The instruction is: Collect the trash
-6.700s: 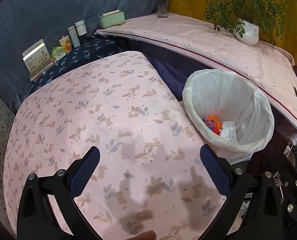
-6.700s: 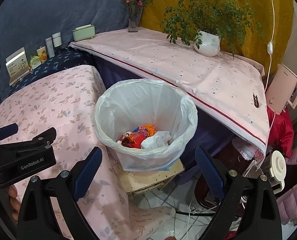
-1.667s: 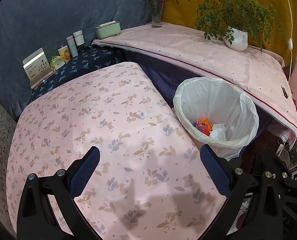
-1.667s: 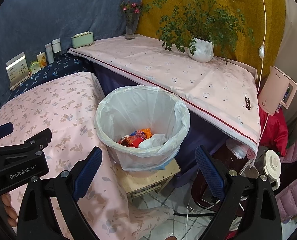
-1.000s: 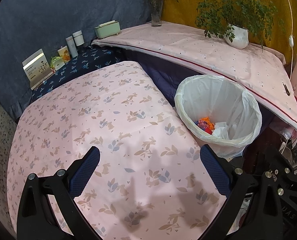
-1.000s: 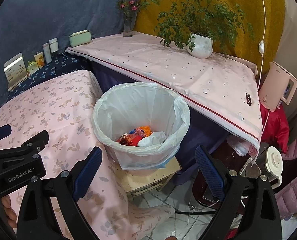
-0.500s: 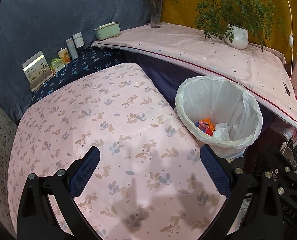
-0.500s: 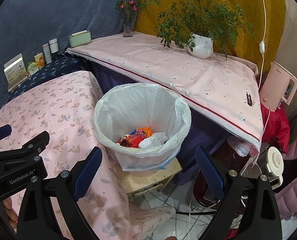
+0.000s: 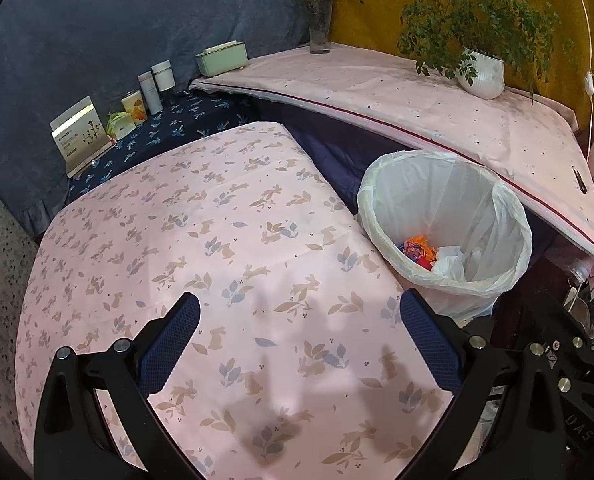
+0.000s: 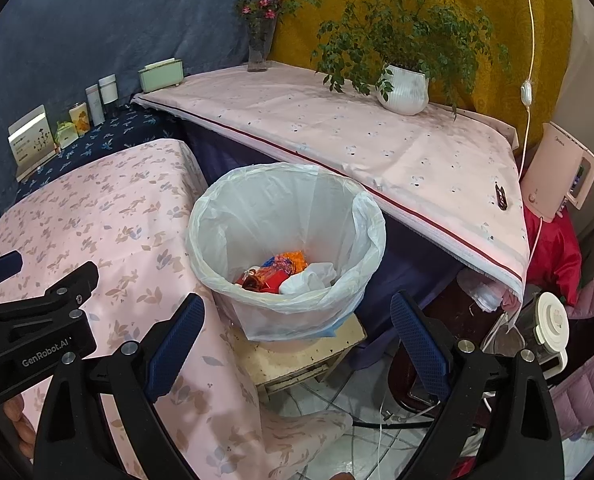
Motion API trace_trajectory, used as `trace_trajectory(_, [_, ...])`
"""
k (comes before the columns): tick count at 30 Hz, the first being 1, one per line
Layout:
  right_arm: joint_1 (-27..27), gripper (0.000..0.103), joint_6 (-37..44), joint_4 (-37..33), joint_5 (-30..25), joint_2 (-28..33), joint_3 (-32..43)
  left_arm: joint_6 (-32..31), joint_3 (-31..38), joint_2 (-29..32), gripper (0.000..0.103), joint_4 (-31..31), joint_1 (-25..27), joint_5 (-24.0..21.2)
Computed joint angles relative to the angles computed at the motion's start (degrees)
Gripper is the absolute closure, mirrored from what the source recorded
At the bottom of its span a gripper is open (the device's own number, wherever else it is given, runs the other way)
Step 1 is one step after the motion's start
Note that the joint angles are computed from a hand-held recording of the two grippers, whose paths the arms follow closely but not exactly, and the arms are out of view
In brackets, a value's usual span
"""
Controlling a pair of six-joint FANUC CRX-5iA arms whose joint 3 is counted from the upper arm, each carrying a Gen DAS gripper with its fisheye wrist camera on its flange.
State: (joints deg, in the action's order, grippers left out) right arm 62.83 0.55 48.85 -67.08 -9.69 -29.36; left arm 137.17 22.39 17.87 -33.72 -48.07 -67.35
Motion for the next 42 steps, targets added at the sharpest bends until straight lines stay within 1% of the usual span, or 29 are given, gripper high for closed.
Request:
trace_trajectory(12, [0.16, 0.013, -0.35, -0.09, 0.09, 0.05, -0.24, 0.16, -0.18, 0.07, 0.007, 0.18, -0.03, -0.34])
trace_trajectory(22, [0.38, 0.013, -1.65, 0.1, -0.02, -0.36, -1.03, 1.04, -1.2, -0.78, 0.007, -0.94, -0.3, 1.71])
trace_trajectory(42, [0.58, 0.013, -1.81, 0.05, -0.32, -0.77, -1.25, 0.91, -0.44, -0.2, 0.007, -1.2, -0.59, 0.95])
